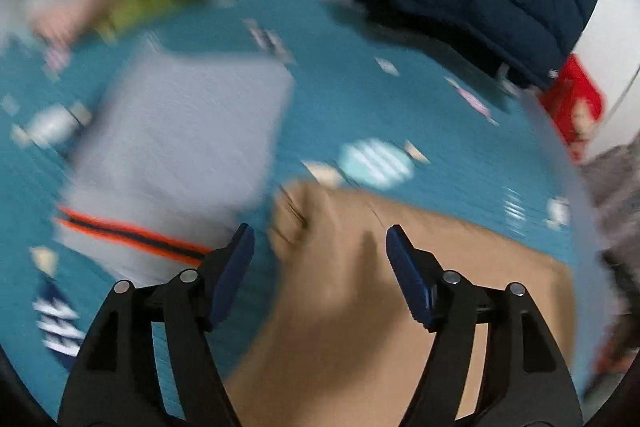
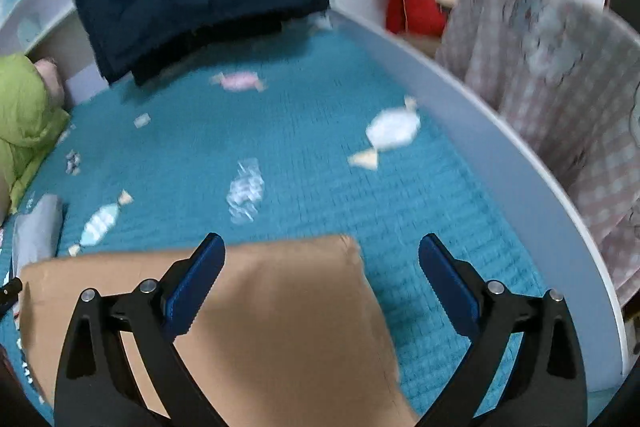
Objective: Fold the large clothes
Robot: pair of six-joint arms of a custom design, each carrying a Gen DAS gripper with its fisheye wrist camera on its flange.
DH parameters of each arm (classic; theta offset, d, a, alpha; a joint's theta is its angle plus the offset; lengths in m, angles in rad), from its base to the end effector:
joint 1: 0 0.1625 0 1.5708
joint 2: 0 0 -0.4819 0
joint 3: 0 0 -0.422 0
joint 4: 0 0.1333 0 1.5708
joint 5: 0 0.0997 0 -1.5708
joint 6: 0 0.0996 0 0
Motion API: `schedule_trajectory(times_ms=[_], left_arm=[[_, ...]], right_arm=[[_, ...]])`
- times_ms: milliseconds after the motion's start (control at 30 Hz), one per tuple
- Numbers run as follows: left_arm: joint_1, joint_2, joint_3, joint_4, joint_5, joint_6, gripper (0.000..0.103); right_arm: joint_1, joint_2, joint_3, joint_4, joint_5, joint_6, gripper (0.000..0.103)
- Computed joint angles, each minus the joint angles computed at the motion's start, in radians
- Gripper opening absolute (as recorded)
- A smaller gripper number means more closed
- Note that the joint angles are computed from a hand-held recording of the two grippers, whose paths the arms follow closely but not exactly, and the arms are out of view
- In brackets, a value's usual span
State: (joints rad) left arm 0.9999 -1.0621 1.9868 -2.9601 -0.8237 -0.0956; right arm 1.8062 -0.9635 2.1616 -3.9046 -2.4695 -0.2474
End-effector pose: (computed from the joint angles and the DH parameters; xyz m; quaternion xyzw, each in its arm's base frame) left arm -0.1609 -0.6224 0.2258 0.1316 0.9003 -0.3187 0.2655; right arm 0.1767 -0.4995 0.2295 -0.0453 -0.7932 0.4822 0.3691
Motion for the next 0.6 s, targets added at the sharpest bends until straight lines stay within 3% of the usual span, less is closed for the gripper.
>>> schedule_trajectory(times_ms=[67,133,167,200,267,333,367,433,500,600], left_arm=[[-0.032,0.019,0.004,-0.056,0.056,0.019,0.069],[-0.037,0.017,-0.004,-0.068,-0.055,0.013,0.069],[-0.031,0.025,-0.015,-0.070,-0.144,0.033,0.068],[-0.026,0.037,-0.030,-0.057,-0.191,0.053,0.061],[-0.022,0.077,-0.066,-0.003,-0.264,0.079,0.050],[0.001,0.133,-0.114,0.070,-0.348,0.089,0.036],[0.008,0.169,-0.139,0.115,-0.327,0.084,0.027],[0.016,0.207,-0.151,0.134,-0.269,0.085,0.023],[0.041,0.210,-0.128,0.080,-0.298,0.123,0.020],[0.057,0.198,-0.102,-0.006,-0.212,0.161,0.019]], right_arm=[[0.011,0.038,-0.016,-0.043,0.035,-0.072,0.094],[0.023,0.091,-0.061,-0.025,0.056,-0.123,0.091],[0.022,0.110,-0.076,-0.006,0.098,-0.128,0.076],[0.018,0.120,-0.085,0.023,0.137,-0.116,0.066],[0.002,0.144,-0.123,0.139,0.191,-0.036,0.035],[-0.033,0.156,-0.139,0.217,0.251,0.028,0.019],[-0.047,0.163,-0.146,0.255,0.255,0.053,0.019],[-0.086,0.153,-0.127,0.314,0.273,0.050,0.015],[-0.108,0.119,-0.089,0.297,0.288,0.008,0.013],[-0.126,0.079,-0.053,0.220,0.182,-0.049,0.013]])
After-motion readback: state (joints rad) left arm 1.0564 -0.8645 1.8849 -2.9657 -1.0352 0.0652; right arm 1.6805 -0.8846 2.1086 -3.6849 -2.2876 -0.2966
